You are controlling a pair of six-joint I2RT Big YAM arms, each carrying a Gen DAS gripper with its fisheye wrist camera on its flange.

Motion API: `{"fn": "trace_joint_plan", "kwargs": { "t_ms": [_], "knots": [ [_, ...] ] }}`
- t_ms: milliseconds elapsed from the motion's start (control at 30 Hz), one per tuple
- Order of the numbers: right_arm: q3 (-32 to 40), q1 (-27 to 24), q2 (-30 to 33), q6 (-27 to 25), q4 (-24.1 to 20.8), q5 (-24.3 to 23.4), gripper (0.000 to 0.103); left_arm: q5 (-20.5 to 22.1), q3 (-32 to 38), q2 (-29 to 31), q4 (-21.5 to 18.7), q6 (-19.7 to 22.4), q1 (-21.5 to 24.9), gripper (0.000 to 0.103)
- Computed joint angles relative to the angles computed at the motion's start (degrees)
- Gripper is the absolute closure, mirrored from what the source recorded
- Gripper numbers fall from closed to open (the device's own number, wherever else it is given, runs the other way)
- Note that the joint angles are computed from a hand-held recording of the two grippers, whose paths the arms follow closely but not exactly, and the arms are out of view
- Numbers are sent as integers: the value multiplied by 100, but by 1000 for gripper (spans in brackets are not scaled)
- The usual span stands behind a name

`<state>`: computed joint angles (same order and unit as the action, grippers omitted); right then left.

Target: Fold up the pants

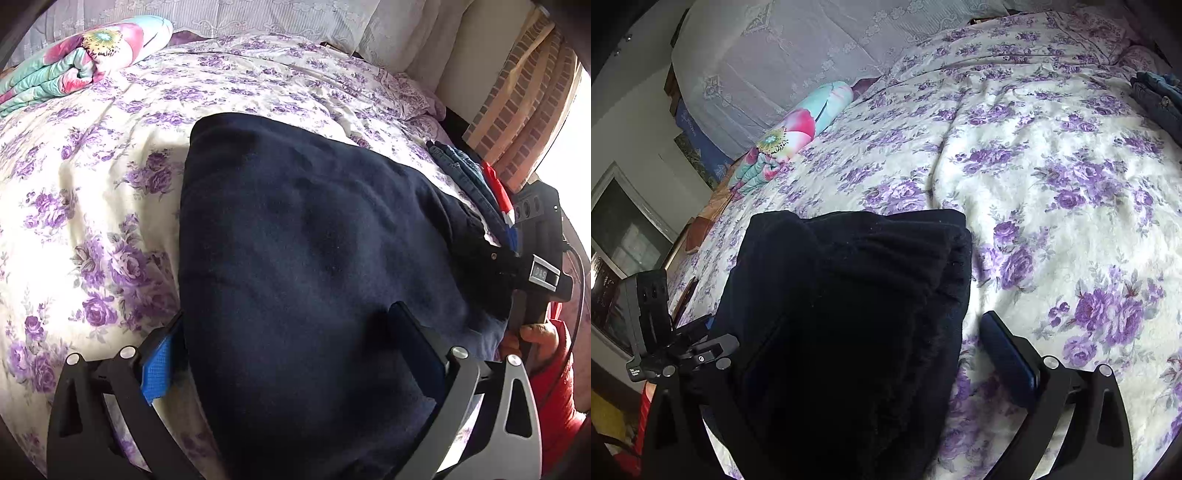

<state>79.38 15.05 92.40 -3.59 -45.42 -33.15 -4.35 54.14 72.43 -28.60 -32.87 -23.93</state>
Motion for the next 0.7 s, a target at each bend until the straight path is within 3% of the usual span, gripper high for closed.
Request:
{"fn": "trace_joint_plan", "kwargs": {
  "t_ms": [367,433,467,500,567,600,667,700],
  "knots": [
    [-70,-113,-55,46,68,-91,3,-191,0,-22,-75,-98,12,4],
    [-193,-171,-196,263,265,-39,3,-634,55,-139,-345,-309,-98,9],
    [-234,-215,-268,352,340,-15,3,-836,97,-240,-425,-159,-176,13],
    [-164,-256,-257,345,207,-46,3,-874,172,-289,-519,50,-216,23],
    [336,-331,-57,110,-698,-69,3,-1088,420,-417,-917,257,-243,28],
    [483,-392,-85,24,-894,-57,3,-1161,547,-513,-1068,366,-243,28],
    [567,-541,-361,-71,-707,-110,3,-1280,832,-731,-1306,681,-210,20],
    [610,-610,-488,-107,-594,-100,3,-1318,975,-783,-1438,757,-188,4]
  ]
}}
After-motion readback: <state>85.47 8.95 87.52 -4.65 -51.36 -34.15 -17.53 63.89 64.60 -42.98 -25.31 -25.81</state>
